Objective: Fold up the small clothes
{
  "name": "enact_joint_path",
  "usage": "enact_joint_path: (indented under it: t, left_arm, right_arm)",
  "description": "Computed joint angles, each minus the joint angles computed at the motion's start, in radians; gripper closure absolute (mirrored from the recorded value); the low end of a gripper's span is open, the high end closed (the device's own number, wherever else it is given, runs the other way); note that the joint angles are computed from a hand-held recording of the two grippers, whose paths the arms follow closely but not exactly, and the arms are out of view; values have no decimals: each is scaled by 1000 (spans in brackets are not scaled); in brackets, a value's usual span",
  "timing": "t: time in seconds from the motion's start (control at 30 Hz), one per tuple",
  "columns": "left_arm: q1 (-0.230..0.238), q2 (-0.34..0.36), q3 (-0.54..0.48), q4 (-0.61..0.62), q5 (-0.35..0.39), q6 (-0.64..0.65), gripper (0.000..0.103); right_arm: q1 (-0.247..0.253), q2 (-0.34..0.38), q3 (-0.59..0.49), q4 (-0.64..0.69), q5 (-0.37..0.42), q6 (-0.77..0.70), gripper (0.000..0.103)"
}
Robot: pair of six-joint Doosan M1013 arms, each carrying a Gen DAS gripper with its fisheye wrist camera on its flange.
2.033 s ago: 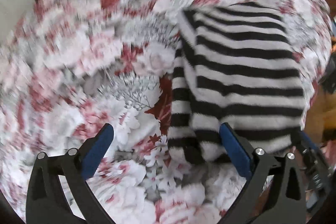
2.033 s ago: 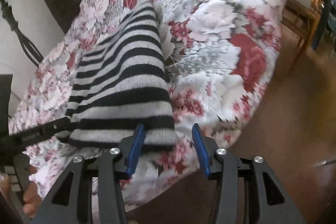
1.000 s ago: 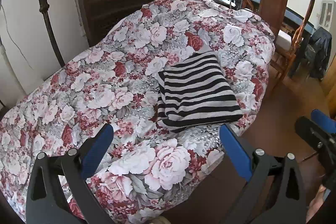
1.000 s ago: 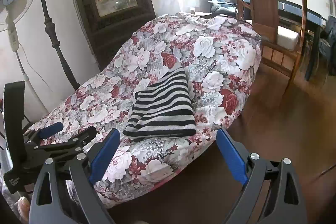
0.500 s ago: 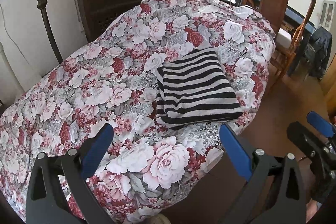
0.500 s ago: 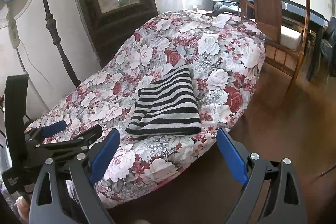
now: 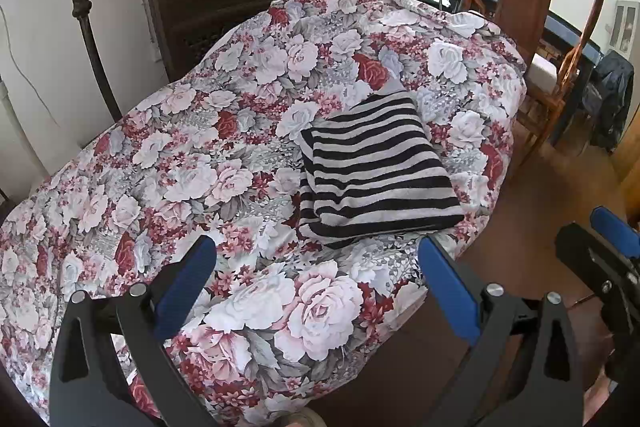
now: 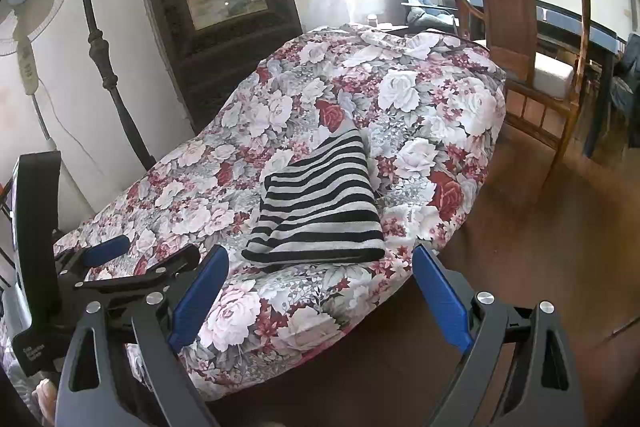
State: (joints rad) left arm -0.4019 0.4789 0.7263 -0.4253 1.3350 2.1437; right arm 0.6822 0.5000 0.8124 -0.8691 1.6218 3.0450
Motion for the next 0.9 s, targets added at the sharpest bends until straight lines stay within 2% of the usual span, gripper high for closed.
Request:
enact_joint_path:
  t: [0.33,0.9]
  left_arm:
    - [-1,-17,26,-11,-43,41,5]
    - [2,-8,10,-17,-23,37,5]
  right_arm:
    - [6,4,-4,-3,8,10,10]
    - [9,6,-8,-6,11,12,10]
